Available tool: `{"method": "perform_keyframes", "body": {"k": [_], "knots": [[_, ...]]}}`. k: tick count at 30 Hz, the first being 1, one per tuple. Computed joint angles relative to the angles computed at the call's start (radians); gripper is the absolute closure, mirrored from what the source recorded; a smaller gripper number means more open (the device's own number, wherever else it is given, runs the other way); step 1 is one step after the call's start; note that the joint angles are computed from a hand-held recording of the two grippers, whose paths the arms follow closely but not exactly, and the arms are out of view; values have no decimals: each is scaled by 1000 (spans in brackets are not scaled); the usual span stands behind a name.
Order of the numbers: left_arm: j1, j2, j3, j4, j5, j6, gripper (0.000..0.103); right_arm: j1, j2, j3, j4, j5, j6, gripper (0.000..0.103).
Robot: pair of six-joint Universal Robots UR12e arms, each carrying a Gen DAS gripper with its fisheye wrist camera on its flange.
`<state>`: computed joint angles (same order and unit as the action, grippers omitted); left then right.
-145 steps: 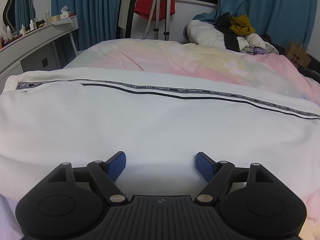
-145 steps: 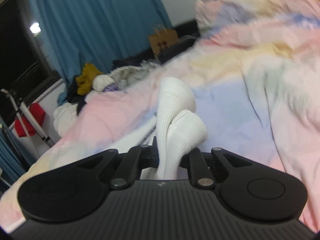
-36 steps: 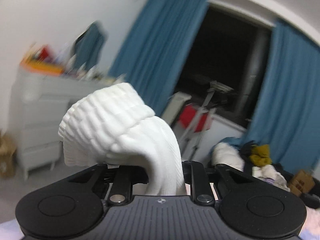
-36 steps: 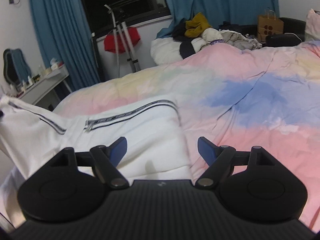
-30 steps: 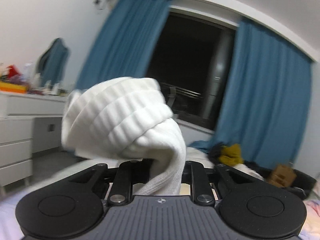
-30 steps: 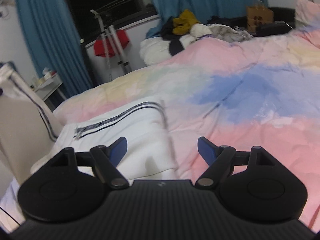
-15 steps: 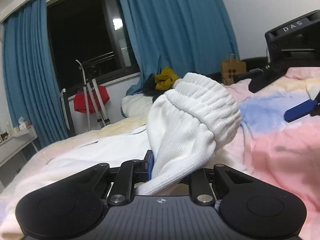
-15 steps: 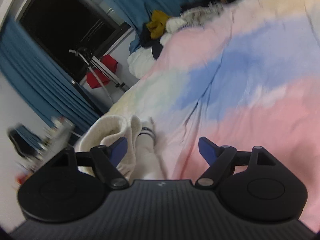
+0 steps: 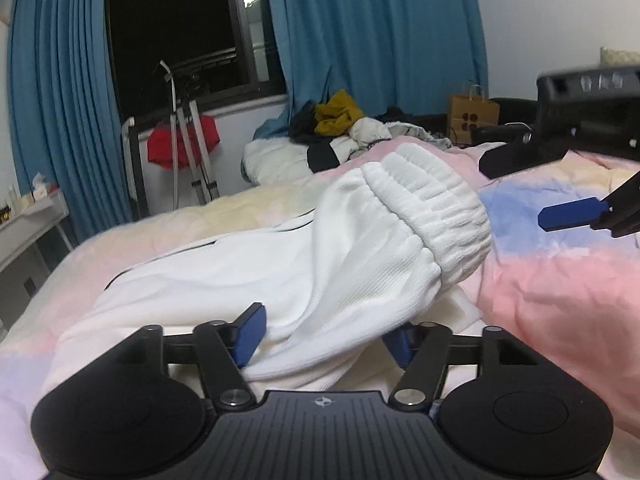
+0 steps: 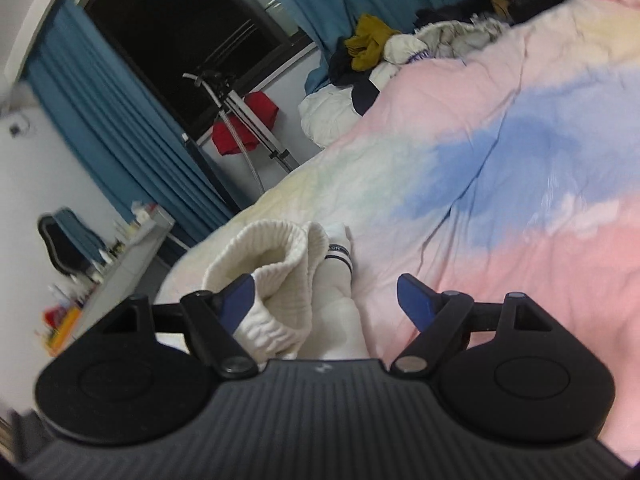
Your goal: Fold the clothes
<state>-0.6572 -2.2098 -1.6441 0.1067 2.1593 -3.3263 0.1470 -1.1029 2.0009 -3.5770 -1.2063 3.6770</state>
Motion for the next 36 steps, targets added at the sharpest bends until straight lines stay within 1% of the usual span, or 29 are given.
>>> {"method": "perform_keyframes", "body": {"k": [1,2,4,6,8,10,13,15,16,19,21,23,24,25,26,27,29,33,34,35,36], "knots": [[-1,32,-42,-3,-11,-31,29,3,-2,1,-1,-7,-14,22],[1,47,-59,-9,-26,-67,26,6,-2,1,-8,-6,-24,22],[11,82,-94,-12,-66,-122,25,6,5,3,-55,19,-28,22],[19,114,-123,-21,-78,-145,21,2,15,1,-108,51,-18,22],[31,140,-148,-18,-87,-134,19,-1,24,-2,-151,77,-2,22],[39,163,-175,0,-94,-97,16,-3,31,-6,-173,92,11,22],[35,183,-210,36,-46,-45,14,-4,39,-18,-174,111,29,21],[39,191,-231,59,-18,-40,14,-6,45,-26,-173,133,45,21],[42,195,-239,57,-10,-60,14,-4,47,-28,-174,141,48,21],[58,206,-255,39,-9,-138,14,-1,49,-35,-169,158,23,21],[65,214,-264,39,-6,-182,14,6,50,-36,-179,146,6,22],[88,233,-288,62,-69,-270,13,29,60,-31,-274,38,22,21],[100,244,-304,82,-96,-318,13,41,67,-31,-325,-16,23,15],[112,254,-317,99,-117,-361,13,45,74,-37,-351,-29,19,14],[116,260,-325,100,-109,-383,13,44,80,-46,-359,-17,21,14],[121,267,-332,101,-101,-403,13,42,85,-58,-337,10,22,15],[128,279,-346,95,-93,-420,13,41,85,-74,-240,47,0,16],[142,301,-363,51,-103,-450,13,53,96,-97,-84,46,-72,16],[143,304,-365,45,-102,-451,13,59,94,-101,-35,28,-98,16],[144,305,-367,43,-102,-451,13,59,98,-103,-27,29,-89,16],[145,306,-368,42,-102,-451,13,59,102,-105,-24,30,-80,19]]}}
